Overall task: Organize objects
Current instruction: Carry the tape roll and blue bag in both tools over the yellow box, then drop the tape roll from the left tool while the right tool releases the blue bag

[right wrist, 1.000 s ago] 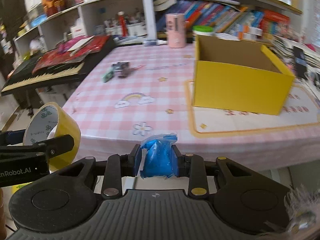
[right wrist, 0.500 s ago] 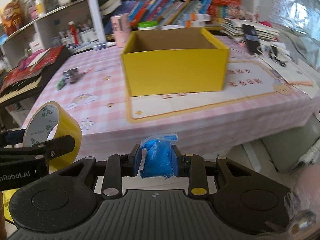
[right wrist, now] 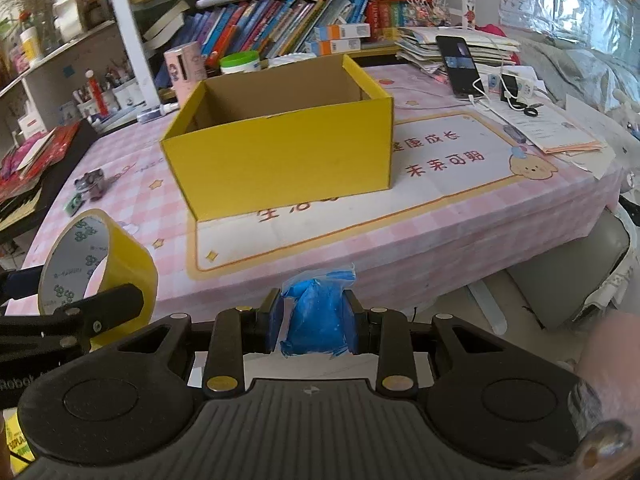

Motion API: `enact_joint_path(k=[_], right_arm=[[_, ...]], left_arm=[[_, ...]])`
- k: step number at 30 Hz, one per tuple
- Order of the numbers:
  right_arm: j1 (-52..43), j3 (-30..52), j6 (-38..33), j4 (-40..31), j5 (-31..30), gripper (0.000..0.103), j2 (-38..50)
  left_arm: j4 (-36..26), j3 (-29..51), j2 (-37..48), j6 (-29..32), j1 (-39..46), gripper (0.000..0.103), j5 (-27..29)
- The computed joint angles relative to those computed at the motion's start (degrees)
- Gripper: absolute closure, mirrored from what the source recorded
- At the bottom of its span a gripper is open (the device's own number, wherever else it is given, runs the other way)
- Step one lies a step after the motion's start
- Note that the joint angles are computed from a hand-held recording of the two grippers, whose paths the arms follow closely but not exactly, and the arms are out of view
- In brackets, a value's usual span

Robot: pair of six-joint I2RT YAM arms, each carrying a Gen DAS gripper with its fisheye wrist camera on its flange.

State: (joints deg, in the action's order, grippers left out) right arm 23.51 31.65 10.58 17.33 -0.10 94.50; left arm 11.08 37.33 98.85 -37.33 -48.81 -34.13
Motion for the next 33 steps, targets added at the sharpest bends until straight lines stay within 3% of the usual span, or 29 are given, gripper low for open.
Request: enact_joint_path(k=[15, 22, 26, 33], right_arm=[[-4.13, 13.02, -4.56, -2.74, -3.75, 0.074, 9.67], [-7.54, 18.79, -8.34, 1.37, -6.97, 0.074, 12.28], [-9.41, 25.26, -11.04, 1.49, -9.34, 0.074, 15.07], [-11.25, 41.82, -12.83, -4.20, -13.05, 0.074, 24.41]], left_arm=[[4.81, 7.04, 4.39, 8.92, 5.36, 0.015, 0.62], [5.30, 15.32, 8.15, 15.22, 8.59, 0.015, 0.05], [3.94, 21.63, 11.90, 17.24, 10.49, 0.015, -0.21], [-0.98, 34.00, 20.40, 19.96, 13.83, 0.015, -0.20]])
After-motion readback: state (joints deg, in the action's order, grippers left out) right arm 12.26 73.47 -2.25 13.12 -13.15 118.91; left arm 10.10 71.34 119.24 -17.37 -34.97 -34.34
